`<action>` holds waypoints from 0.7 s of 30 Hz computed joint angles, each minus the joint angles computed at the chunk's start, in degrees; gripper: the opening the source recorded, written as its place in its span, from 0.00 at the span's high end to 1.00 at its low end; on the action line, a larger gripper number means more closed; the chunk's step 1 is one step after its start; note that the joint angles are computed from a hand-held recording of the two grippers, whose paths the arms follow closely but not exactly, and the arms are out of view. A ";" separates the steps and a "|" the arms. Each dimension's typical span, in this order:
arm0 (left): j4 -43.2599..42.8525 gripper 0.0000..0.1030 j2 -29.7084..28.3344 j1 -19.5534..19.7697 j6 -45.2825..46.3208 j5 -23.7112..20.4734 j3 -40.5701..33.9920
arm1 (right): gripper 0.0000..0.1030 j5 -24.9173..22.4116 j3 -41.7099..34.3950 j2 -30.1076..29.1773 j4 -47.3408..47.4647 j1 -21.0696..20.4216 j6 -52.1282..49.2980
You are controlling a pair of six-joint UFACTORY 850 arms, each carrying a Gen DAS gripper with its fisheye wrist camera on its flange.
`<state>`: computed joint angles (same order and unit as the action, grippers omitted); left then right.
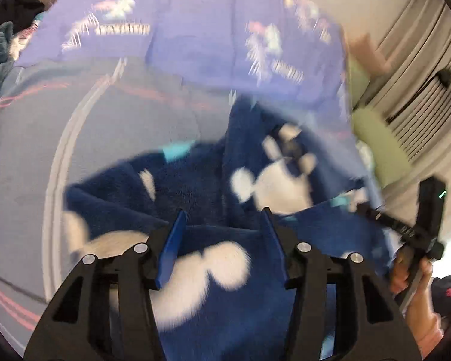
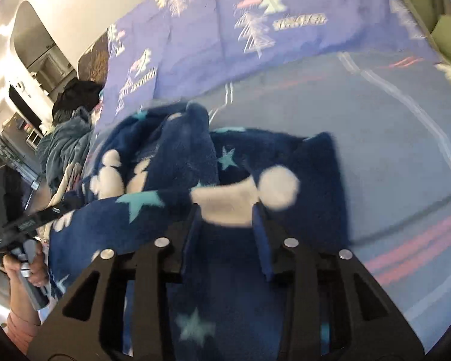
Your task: Fold small clothes
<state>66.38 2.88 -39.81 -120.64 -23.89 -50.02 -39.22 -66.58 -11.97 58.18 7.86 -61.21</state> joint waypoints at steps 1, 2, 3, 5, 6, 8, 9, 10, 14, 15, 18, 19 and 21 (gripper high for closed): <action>3.60 0.48 2.04 -1.61 -3.60 -3.12 1.36 | 0.50 -0.03 1.46 1.72 1.39 -0.68 -2.79; 4.80 0.47 3.79 -3.44 -5.19 -7.13 2.55 | 0.49 0.31 3.18 3.79 2.32 -1.32 -5.54; 3.60 0.47 5.99 -5.36 -5.84 -11.56 4.06 | 0.49 1.27 5.56 6.45 2.38 -2.33 -8.05; 0.87 0.47 9.49 -8.26 -7.20 -15.25 6.57 | 0.48 1.12 8.16 9.14 2.42 -4.03 -8.93; 0.13 0.47 11.55 -10.01 -8.93 -16.07 8.52 | 0.48 -0.74 9.83 10.57 2.80 -5.87 -9.06; -2.59 0.47 14.27 -14.91 -11.06 -18.65 11.42 | 0.48 -4.07 12.51 12.57 3.31 -8.89 -8.96; -3.29 0.47 14.13 -17.13 -11.70 -20.12 11.66 | 0.48 -5.10 14.58 14.42 3.45 -10.66 -9.53; -3.91 0.47 14.27 -19.11 -12.06 -21.47 11.99 | 0.48 -5.42 16.02 15.84 3.24 -12.19 -10.31; -10.00 0.44 11.22 -27.24 -11.94 -27.68 10.97 | 0.48 -4.95 21.72 22.45 0.89 -15.37 -12.29; -11.27 0.42 10.19 -28.85 -12.13 -28.51 10.53 | 0.48 -5.68 23.16 24.32 0.84 -16.54 -13.41; -14.17 0.36 8.08 -30.81 -11.13 -28.82 9.83 | 0.42 -6.60 25.39 27.10 0.84 -18.25 -14.93; -15.85 0.36 7.58 -31.16 -10.11 -29.04 9.64 | 0.42 -7.00 25.91 27.65 0.35 -18.85 -14.62; -18.17 0.36 7.08 -31.95 -9.57 -29.05 9.51 | 0.42 -7.77 26.24 27.99 -1.17 -19.83 -12.90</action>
<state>48.22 9.96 -71.76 -130.21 -52.93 -40.51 -46.99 -40.34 16.02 57.01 -11.97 -74.10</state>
